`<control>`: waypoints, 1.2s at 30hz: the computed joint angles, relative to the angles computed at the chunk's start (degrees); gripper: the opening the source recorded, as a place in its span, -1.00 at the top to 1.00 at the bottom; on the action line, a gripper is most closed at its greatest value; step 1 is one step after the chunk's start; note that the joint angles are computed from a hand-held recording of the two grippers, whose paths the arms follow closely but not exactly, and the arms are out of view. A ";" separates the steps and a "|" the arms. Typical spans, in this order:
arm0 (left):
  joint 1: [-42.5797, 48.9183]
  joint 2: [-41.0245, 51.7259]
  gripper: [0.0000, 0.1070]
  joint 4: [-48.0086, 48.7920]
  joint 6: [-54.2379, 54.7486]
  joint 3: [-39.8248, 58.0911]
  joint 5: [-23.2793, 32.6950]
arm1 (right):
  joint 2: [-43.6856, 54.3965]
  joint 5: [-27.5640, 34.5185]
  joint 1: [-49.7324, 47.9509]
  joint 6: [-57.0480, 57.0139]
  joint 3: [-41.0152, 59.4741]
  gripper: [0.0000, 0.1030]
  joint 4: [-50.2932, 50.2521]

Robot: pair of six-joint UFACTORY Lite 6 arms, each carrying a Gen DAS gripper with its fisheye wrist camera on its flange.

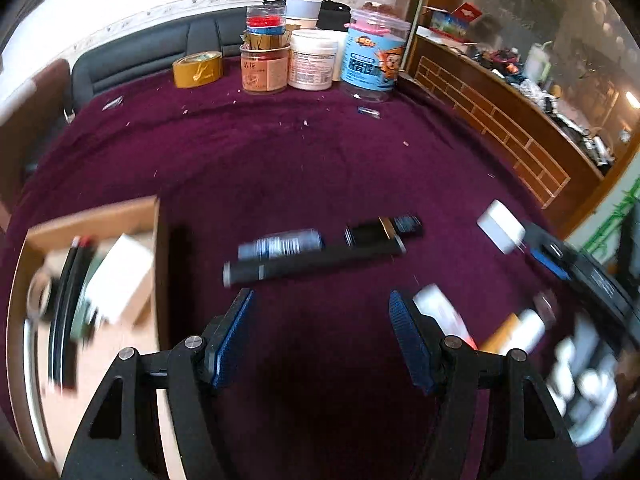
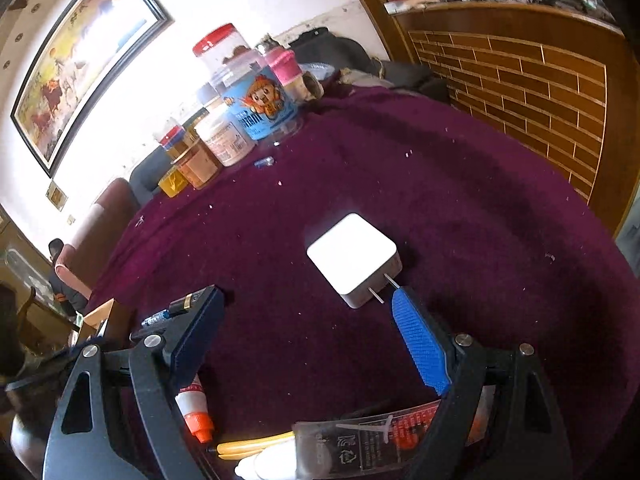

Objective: Organize rigid objects
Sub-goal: 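Grasp the black pen with left tool while right tool grasps white orange-capped glue bottle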

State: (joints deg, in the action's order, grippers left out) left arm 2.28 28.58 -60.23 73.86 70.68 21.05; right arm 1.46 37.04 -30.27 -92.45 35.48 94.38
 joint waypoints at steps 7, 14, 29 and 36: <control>-0.82 18.78 -0.16 15.72 -24.45 23.43 1.21 | 4.25 0.69 -0.78 4.81 2.81 -0.67 -4.18; -4.19 12.84 0.00 30.35 -30.86 11.21 -6.40 | 4.12 -0.28 0.28 5.70 3.03 -0.67 -5.51; 6.53 -20.47 -0.01 1.14 7.87 -24.88 11.38 | 3.66 -0.73 0.59 6.42 2.91 -0.68 -6.46; -2.86 -22.27 -0.01 -4.70 9.51 -30.53 4.93 | 3.73 -0.73 0.56 6.40 2.96 -0.68 -6.42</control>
State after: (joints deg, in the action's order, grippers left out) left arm -0.58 6.31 -64.93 83.38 40.15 25.98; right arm 5.19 36.31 -29.71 -86.05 38.44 87.95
